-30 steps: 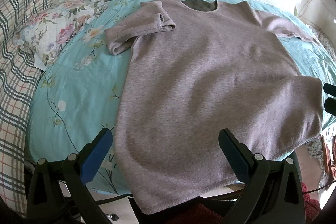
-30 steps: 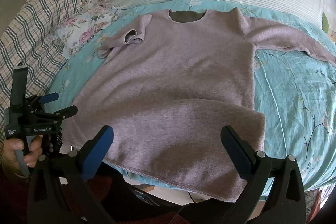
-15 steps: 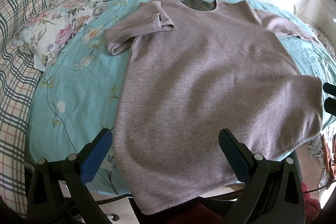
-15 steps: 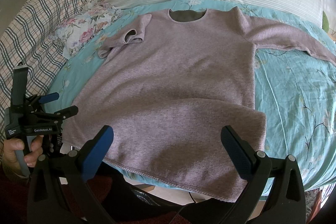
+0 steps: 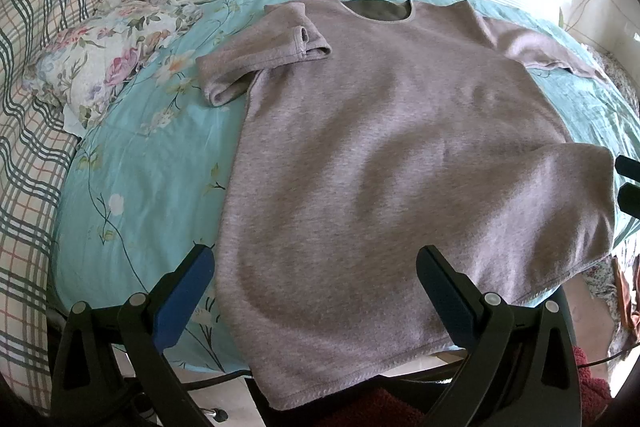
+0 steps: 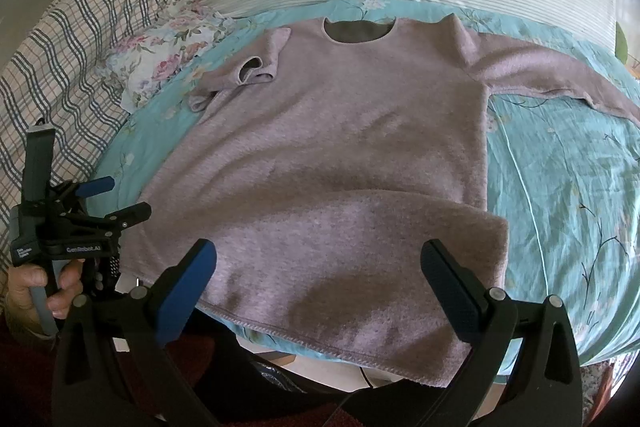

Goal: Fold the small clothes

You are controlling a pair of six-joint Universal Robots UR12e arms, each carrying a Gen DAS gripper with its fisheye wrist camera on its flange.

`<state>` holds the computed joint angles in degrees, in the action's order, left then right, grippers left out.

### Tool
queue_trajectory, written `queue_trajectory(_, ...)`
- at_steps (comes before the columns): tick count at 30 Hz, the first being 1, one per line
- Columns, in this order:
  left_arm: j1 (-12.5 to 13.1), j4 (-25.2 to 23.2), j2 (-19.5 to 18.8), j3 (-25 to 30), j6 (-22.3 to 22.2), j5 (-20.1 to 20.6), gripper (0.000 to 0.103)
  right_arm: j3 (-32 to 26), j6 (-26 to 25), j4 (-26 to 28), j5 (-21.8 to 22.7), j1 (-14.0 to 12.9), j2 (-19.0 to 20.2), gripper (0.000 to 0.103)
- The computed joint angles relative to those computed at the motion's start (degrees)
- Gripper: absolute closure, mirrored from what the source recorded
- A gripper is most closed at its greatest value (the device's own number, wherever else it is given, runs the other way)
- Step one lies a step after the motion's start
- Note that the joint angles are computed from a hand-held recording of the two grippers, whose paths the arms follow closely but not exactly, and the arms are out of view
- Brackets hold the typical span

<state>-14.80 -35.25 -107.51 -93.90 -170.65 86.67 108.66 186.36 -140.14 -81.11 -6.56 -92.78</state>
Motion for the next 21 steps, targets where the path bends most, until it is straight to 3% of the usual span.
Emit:
queue_trajectory(6,-0.4,0.2,0.0,0.1,0.5,0.5,0.002,0.1,0.1,-0.1,0.5,-0.3,0.0,0.001)
queue_trajectory(13,-0.3,-3.5,-0.6,1.9,0.8,0.0,0.002,0.7,1.0,-2.1,0.7,-1.4,-0.3,0.001)
queue_trajectory(21,-0.5,-1.7,-3.3,5.1,0.6,-1.4,0.002,1.5,4.1,-5.9,0.3,-6.3,0.1,0.001)
